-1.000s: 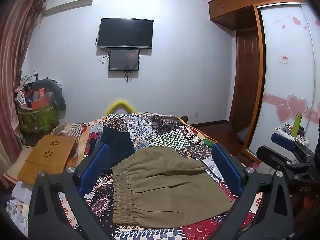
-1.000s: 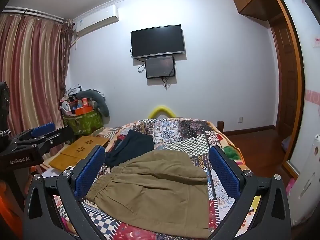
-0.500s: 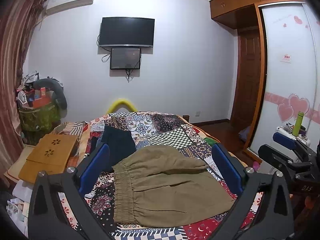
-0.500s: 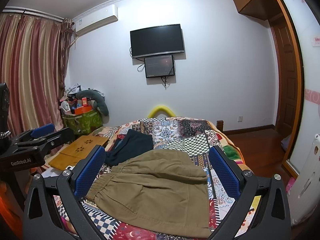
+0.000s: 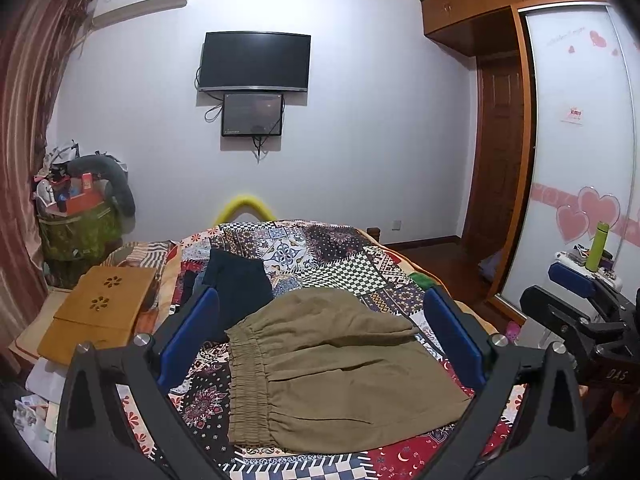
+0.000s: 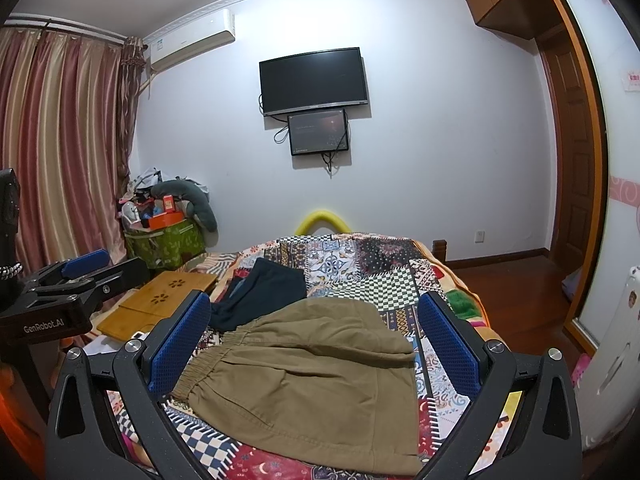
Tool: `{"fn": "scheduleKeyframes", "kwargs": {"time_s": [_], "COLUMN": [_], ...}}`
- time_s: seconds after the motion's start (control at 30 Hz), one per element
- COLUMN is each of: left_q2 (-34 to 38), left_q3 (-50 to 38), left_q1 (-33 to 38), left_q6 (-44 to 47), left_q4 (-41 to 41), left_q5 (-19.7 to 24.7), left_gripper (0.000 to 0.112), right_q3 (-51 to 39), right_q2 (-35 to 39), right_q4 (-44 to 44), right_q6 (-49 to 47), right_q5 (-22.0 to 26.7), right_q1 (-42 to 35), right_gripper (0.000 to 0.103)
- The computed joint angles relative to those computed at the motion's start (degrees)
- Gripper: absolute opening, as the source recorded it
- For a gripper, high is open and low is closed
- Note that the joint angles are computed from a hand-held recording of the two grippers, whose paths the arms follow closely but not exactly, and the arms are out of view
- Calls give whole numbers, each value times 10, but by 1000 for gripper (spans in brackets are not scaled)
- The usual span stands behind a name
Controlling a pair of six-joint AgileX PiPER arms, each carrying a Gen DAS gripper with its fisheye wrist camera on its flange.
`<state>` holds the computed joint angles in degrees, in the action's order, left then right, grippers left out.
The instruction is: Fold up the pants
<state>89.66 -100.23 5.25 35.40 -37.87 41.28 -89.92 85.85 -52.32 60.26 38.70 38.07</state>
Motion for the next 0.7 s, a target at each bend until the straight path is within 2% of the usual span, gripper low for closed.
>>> {"fn": "scheduleKeyframes", "kwargs": {"time_s": [0.7], "left_q2": [-3], "left_q3": [-3], "left_q1": [-2], "left_q6": [-8], "left_q4": [9], "left_q5": [-2], "left_gripper": [103], "right_q3": [-7], "right_q2": [-6], "right_q4": [13], "right_q6": [-19], "right_q5": [5], "right_q1": [-2], "right_gripper": [103]}}
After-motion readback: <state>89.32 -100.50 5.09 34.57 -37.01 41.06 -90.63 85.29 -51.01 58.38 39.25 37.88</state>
